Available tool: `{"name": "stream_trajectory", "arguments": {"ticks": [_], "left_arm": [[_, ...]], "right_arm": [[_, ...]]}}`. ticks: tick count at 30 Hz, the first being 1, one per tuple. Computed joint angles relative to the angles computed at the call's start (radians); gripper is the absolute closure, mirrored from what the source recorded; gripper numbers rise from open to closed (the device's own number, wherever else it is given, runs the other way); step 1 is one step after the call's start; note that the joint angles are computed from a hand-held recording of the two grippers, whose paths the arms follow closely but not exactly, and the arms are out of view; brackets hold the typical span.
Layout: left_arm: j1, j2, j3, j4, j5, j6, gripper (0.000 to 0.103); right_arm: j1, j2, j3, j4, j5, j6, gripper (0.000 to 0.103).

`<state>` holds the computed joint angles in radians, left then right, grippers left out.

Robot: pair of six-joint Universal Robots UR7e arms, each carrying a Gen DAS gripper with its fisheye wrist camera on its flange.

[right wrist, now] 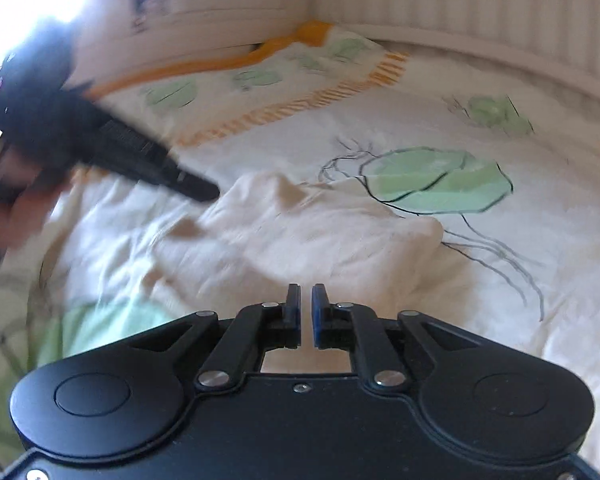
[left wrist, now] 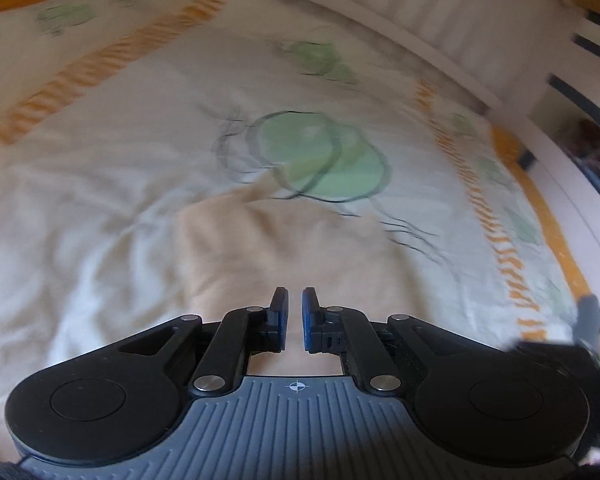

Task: Fold small clothes

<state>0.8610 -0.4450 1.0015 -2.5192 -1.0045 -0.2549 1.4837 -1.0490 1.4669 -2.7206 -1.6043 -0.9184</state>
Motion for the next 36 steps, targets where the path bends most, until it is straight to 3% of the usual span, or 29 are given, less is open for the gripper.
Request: {"name": "stream_trajectory", "arguments": {"ticks": [2, 5, 7, 8, 12, 14, 16, 18, 23, 26, 29, 31, 34, 36], "left_arm": [[0.002, 0.024, -0.028, 0.021, -0.024, 0.023, 0.096], [0.008, 0.046, -0.059, 0.140, -0.038, 0.026, 0.096], [0.009, 0.054, -0.073, 0.278, 0.005, 0.003, 0.096], [0.010, 0.049, -0.054, 0.295, 0.034, 0.005, 0.096], [0.014, 0.002, 0.035, 0.231, 0.041, -0.015, 0.096], [0.012, -0.004, 0.038, 0.234, 0.046, -0.020, 0.096], [0.011, -0.008, 0.041, 0.233, 0.048, -0.005, 0.096], [0.010, -0.008, 0.045, 0.232, 0.048, 0.003, 0.096], [0.010, -0.006, 0.052, 0.215, 0.042, -0.019, 0.096], [0.011, -0.005, 0.040, 0.235, 0.035, -0.025, 0.096], [0.005, -0.005, -0.006, 0.255, 0.005, -0.028, 0.095], [-0.004, 0.012, -0.044, 0.194, 0.012, 0.066, 0.093], [-0.010, 0.103, -0.191, 0.142, 0.089, 0.194, 0.068], [-0.003, 0.199, -0.345, 0.156, 0.156, 0.214, 0.068]], "right_arm": [[0.002, 0.029, -0.034, 0.017, -0.006, 0.065, 0.086], [0.002, 0.050, -0.059, 0.100, -0.063, 0.147, 0.059], [-0.001, 0.056, -0.051, 0.151, -0.120, 0.149, 0.057], [-0.007, 0.047, -0.021, 0.120, -0.114, 0.125, 0.057], [-0.009, 0.024, -0.008, 0.134, -0.089, 0.111, 0.057], [-0.020, 0.016, -0.016, 0.117, -0.023, 0.115, 0.057], [-0.026, 0.016, -0.009, 0.022, 0.020, 0.113, 0.049], [-0.023, 0.043, -0.042, -0.051, 0.016, 0.137, 0.025], [-0.022, 0.163, -0.241, 0.018, -0.030, 0.227, 0.025], [-0.012, 0.253, -0.370, 0.154, -0.172, 0.256, 0.026], [-0.021, 0.249, -0.382, 0.181, -0.144, 0.321, 0.026], [-0.019, 0.228, -0.344, 0.095, -0.115, 0.292, 0.026], [-0.016, 0.225, -0.340, 0.012, -0.062, 0.253, 0.025], [-0.005, 0.262, -0.404, 0.031, -0.093, 0.248, 0.025]]}}
